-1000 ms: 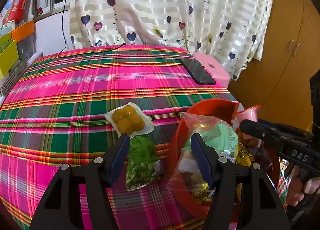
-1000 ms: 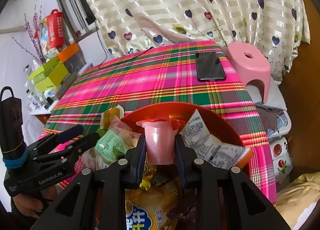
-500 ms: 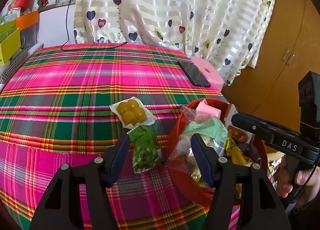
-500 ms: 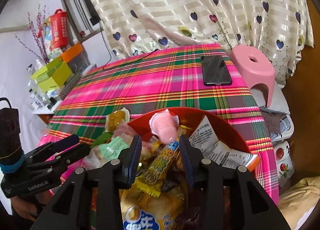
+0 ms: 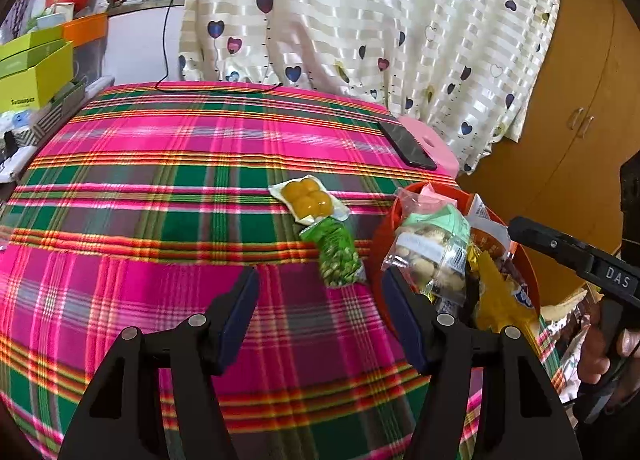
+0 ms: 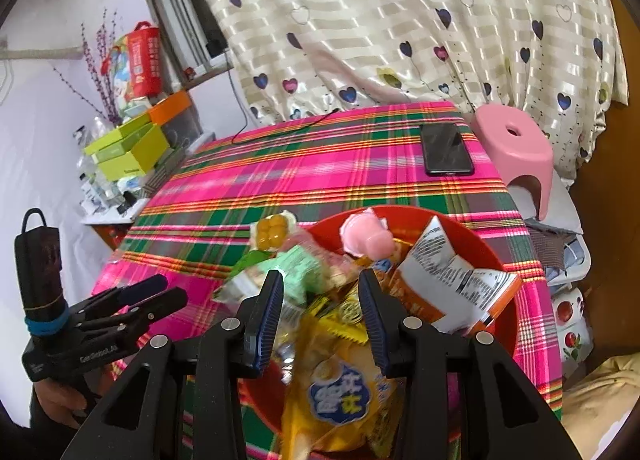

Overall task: Organize snacks
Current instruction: 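Move the left gripper to the green pea snack bag and grasp it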

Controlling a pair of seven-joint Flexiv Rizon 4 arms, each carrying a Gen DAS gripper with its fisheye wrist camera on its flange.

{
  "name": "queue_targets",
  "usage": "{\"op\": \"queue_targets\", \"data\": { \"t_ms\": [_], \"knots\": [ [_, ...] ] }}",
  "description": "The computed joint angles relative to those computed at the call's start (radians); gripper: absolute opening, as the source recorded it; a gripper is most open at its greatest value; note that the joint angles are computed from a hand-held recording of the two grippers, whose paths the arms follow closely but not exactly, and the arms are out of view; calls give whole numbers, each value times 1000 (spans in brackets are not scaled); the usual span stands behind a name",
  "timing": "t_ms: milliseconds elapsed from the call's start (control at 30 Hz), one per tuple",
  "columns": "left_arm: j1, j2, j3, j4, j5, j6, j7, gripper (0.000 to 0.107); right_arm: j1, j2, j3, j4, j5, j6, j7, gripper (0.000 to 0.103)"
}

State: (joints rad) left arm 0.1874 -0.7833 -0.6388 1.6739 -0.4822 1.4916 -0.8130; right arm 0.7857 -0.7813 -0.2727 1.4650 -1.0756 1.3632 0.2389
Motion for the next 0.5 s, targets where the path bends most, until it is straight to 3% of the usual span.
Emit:
{"op": "queue_targets", "data": {
  "t_ms": [500],
  "knots": [
    [95,10,-100,71,76,68,-45,64,16,2,33,-25,-9,-26,-36,37]
  ]
}}
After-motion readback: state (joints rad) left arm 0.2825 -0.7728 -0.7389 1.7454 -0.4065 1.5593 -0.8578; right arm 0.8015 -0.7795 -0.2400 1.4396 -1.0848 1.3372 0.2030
